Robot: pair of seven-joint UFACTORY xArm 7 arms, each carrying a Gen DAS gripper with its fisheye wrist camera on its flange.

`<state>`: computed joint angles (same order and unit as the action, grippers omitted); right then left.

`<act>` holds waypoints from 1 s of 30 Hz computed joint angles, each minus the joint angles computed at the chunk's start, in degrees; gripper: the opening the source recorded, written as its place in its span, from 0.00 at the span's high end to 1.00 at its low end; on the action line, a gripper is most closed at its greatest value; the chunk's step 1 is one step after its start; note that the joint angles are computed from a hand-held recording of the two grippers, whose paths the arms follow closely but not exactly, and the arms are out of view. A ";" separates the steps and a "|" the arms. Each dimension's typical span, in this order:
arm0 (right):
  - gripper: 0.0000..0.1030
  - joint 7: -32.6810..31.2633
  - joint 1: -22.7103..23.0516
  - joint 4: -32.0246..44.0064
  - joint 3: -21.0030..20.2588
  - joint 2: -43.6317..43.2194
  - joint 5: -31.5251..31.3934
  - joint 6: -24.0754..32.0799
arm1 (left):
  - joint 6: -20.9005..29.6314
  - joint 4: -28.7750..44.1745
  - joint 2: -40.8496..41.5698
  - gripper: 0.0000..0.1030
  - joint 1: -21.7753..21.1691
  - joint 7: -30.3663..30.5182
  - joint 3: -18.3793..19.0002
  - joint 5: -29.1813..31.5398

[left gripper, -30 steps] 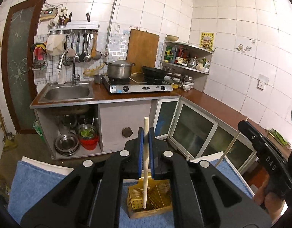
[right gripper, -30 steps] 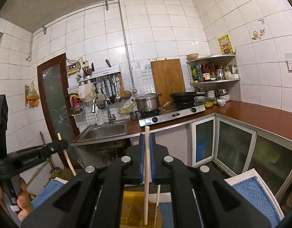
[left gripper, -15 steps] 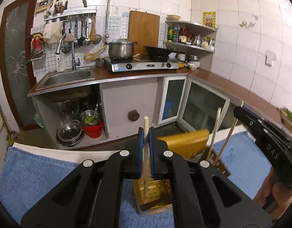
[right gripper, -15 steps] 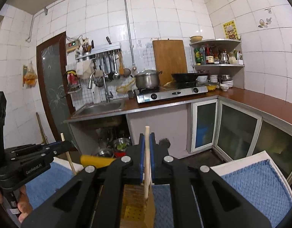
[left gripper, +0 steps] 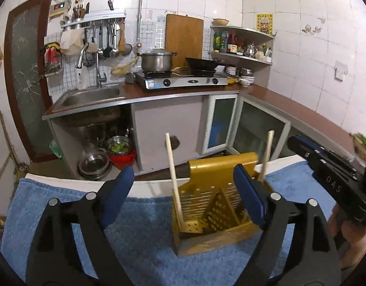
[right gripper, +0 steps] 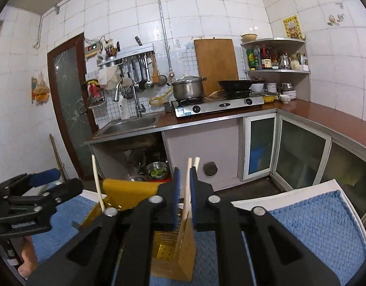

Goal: Organize utensils
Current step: 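Open both tools to drop the chopsticks into the yellow holder, then lower the left tool onto a chopstick while the right tool grasps the green-handled fork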

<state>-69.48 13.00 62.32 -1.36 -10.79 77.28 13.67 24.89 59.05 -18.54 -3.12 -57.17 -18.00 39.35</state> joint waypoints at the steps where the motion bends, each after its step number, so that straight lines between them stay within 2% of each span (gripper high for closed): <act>1: 0.49 0.71 -0.24 -0.54 -0.01 -0.97 -0.19 -0.52 | 0.51 -0.17 -0.93 0.19 -0.99 1.17 0.85 -1.98; 3: 0.47 4.49 -0.95 -2.16 0.10 -2.96 -4.54 -0.61 | 2.51 -0.42 -2.70 0.11 -2.08 3.02 1.53 -5.23; 5: 0.36 11.67 -2.39 -4.98 0.64 -5.43 -12.95 -0.36 | 4.22 -2.10 -6.12 0.08 -2.05 3.58 1.84 -7.45; 7: 0.25 14.37 -2.71 -8.21 0.52 -8.19 -16.84 -1.23 | 3.46 -5.27 -10.19 0.07 -0.74 2.79 1.36 -7.62; 8: 0.17 16.05 -3.38 -10.74 1.07 -10.03 -19.31 -2.50 | 3.42 -7.61 -13.11 0.05 0.63 1.69 0.48 -7.15; 11: 0.10 19.32 -5.00 -18.62 3.29 -15.11 -24.98 -8.12 | 8.71 -13.04 -20.94 0.05 4.70 -1.26 -3.50 -6.35; 15: 0.09 27.32 -11.55 -25.89 8.44 -20.21 -32.97 -7.88 | 16.17 -18.31 -27.06 0.05 4.69 0.95 -6.24 -6.61; 17: 0.09 29.81 -12.14 -30.27 9.55 -23.31 -33.97 -10.44 | 19.31 -20.86 -29.26 0.05 3.79 2.01 -7.61 -6.97; 19: 0.09 30.45 -10.94 -32.71 8.34 -25.72 -35.16 -8.94 | 21.08 -22.98 -31.25 0.05 2.97 1.39 -8.41 -7.65; 24: 0.09 32.34 -8.30 -37.26 5.20 -30.62 -39.31 -0.62 | 22.84 -26.80 -33.53 0.05 -1.77 1.88 -7.23 -12.70; 30: 0.09 34.72 -4.76 -42.10 3.37 -34.48 -43.91 2.81 | 21.72 -31.60 -36.19 0.05 -6.67 1.65 -7.09 -16.97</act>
<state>-34.77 8.25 20.21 2.01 -45.27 33.37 16.48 46.61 27.45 -54.73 -9.79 -55.52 -25.09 22.38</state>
